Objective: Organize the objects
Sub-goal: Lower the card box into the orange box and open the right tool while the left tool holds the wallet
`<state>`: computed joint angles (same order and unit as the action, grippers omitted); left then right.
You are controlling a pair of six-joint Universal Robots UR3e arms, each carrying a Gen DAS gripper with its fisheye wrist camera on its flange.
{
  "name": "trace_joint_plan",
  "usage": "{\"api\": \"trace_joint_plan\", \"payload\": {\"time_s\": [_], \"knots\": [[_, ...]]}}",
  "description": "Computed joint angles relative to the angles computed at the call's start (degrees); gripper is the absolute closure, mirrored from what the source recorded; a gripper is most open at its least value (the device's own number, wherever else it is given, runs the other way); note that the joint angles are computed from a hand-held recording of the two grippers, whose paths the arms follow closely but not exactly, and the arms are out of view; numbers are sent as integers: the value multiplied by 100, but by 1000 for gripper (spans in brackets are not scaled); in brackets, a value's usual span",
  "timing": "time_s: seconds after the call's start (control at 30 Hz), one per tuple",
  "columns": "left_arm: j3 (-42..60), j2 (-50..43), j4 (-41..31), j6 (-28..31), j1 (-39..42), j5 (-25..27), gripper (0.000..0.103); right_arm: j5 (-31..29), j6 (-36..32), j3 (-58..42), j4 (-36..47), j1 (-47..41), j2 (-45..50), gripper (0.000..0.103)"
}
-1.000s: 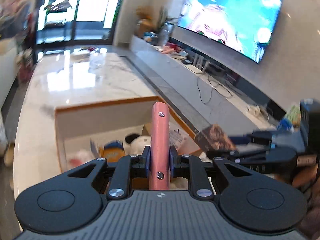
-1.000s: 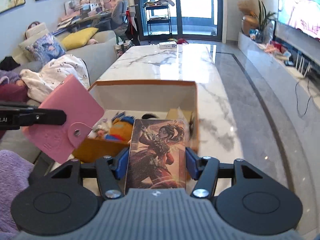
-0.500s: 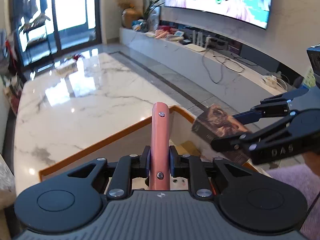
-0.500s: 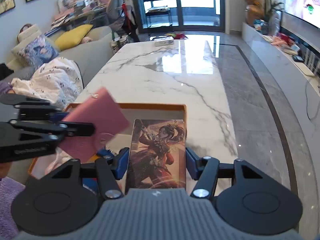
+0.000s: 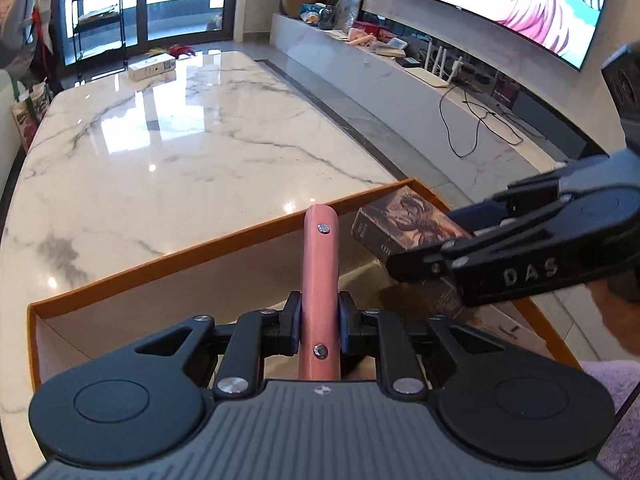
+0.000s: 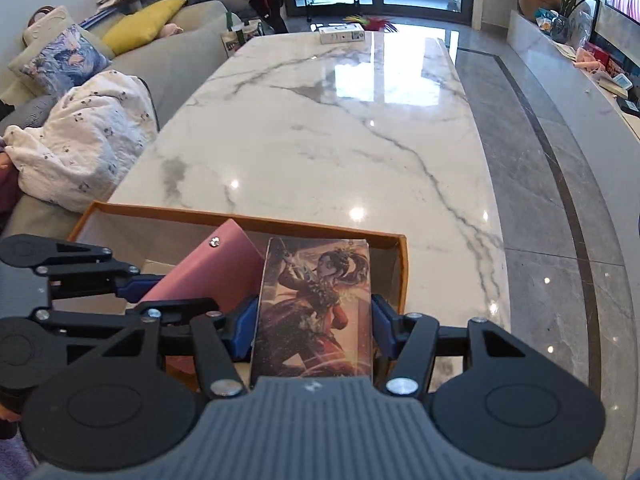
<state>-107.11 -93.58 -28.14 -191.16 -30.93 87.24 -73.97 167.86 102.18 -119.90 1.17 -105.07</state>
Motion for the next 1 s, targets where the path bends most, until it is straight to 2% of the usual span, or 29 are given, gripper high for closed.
{"api": "trace_joint_plan", "payload": {"time_s": [0.23, 0.5, 0.73, 1.0], "knots": [[-1, -77, 93, -171, 89, -171, 83, -601, 26, 224, -562, 363, 127, 43], [20, -34, -35, -348, 77, -230, 83, -403, -41, 398, -736, 183, -83, 44], [426, -272, -373, -541, -84, 37, 83, -246, -296, 619, -569, 16, -602, 44], [925, -567, -738, -645, -295, 253, 83, -67, -289, 833, -491, -316, -1075, 44]]}}
